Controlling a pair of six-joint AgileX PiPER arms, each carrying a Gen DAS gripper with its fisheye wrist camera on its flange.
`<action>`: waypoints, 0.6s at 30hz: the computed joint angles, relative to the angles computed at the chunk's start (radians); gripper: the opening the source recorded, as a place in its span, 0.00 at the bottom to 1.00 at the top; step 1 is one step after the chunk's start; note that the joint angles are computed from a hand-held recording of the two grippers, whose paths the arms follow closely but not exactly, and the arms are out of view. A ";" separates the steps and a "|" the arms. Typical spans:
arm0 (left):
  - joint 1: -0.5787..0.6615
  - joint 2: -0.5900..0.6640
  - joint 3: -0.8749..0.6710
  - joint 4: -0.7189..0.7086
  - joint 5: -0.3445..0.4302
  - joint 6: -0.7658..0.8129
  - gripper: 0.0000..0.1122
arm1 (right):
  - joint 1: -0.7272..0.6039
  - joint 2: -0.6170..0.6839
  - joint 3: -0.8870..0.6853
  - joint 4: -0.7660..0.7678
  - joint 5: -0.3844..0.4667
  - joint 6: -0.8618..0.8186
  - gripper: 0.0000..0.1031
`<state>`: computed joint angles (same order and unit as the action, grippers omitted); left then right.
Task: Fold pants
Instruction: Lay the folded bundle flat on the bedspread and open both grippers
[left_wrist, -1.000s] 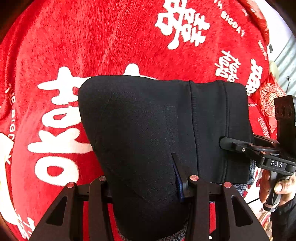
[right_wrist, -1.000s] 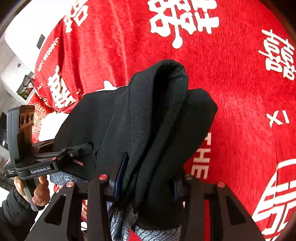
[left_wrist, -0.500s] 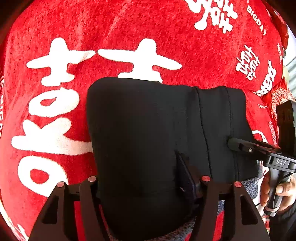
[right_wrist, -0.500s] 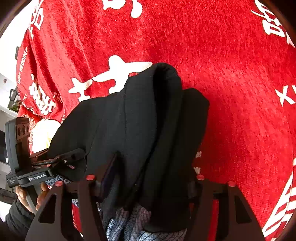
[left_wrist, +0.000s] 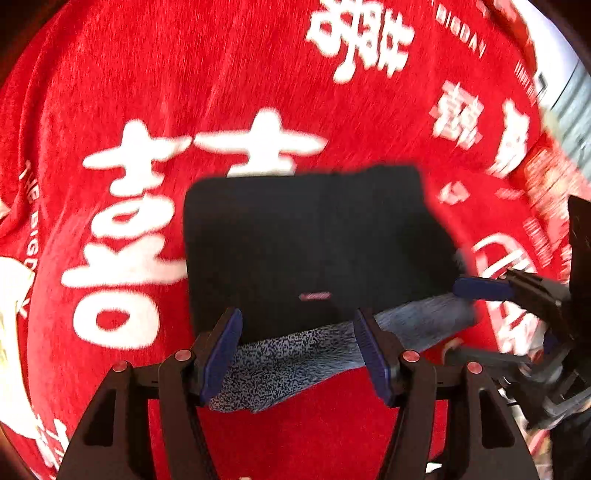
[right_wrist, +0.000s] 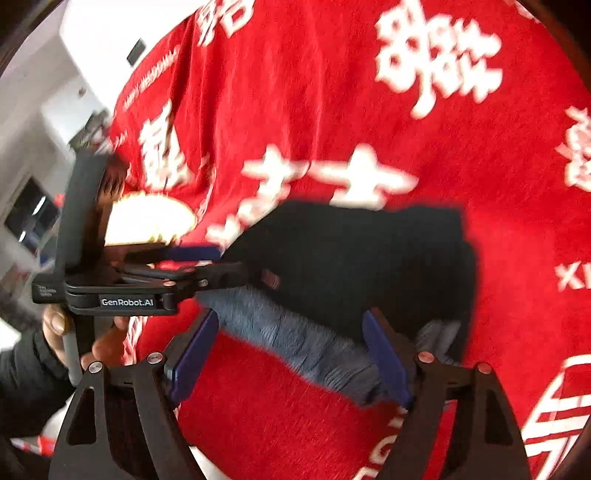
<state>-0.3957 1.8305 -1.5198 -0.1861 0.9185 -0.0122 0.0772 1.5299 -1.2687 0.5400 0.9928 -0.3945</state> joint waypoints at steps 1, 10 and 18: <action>0.003 0.012 0.026 -0.013 -0.008 0.018 0.57 | 0.009 0.025 0.020 -0.039 -0.009 0.031 0.80; -0.060 -0.007 -0.025 0.112 0.018 -0.063 0.57 | -0.059 -0.012 0.053 -0.083 -0.021 0.111 0.74; -0.065 0.124 -0.157 0.144 0.069 -0.159 0.79 | -0.026 0.217 -0.302 -0.196 0.005 0.184 0.81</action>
